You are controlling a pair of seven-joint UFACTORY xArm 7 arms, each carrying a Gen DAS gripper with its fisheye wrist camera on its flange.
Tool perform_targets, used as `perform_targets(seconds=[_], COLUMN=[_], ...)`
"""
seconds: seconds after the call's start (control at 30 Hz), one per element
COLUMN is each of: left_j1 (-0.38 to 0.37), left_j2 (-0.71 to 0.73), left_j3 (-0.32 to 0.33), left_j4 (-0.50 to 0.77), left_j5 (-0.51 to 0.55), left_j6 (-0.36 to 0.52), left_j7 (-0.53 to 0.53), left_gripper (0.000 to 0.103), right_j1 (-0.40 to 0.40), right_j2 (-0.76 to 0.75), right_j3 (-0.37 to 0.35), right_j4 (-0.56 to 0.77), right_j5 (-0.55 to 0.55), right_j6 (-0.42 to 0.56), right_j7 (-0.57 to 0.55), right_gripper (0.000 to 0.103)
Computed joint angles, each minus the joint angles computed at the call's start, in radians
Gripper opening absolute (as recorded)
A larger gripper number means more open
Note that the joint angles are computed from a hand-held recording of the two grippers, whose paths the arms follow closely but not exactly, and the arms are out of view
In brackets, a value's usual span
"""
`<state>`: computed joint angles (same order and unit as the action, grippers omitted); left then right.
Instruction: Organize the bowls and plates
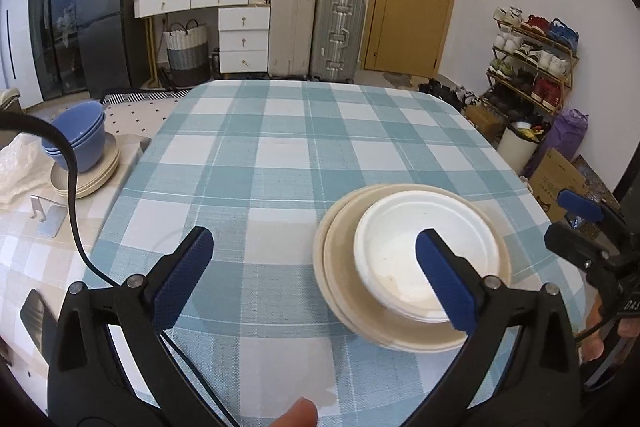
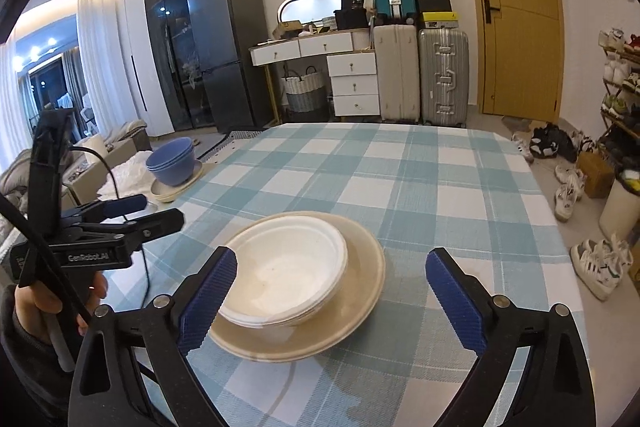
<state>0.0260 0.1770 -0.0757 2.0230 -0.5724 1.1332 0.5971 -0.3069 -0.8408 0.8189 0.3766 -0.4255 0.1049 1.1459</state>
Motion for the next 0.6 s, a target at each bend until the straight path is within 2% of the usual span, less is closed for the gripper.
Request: perform_targets(seconds=[0.2, 0.5, 0.6], left_j1=[-0.002, -0.012, -0.027], left_j2=[-0.071, -0.119, -0.134], left_j3=[0.012, 0.035, 0.035], left_j4=[-0.147, -0.241, -0.272], left_j5=[-0.044, -0.099, -0.082], left_j6=[-0.125, -0.178, -0.216], left_j7=[0.074, 0.094, 0.110], left_gripper=[0.101, 0.101, 0.101], right_j1=[-0.052, -0.129, -0.142], right_j2=[-0.042, -0.118, -0.122], right_j3=[0.051, 0.137, 0.151], right_j4=[-0.015, -0.041, -0.043], right_j5=[-0.009, -0.006, 0.001], right_j6=[-0.006, -0.040, -0.057], right_j7=[0.033, 0.086, 0.089], right_gripper=[0.099, 0.102, 0.102])
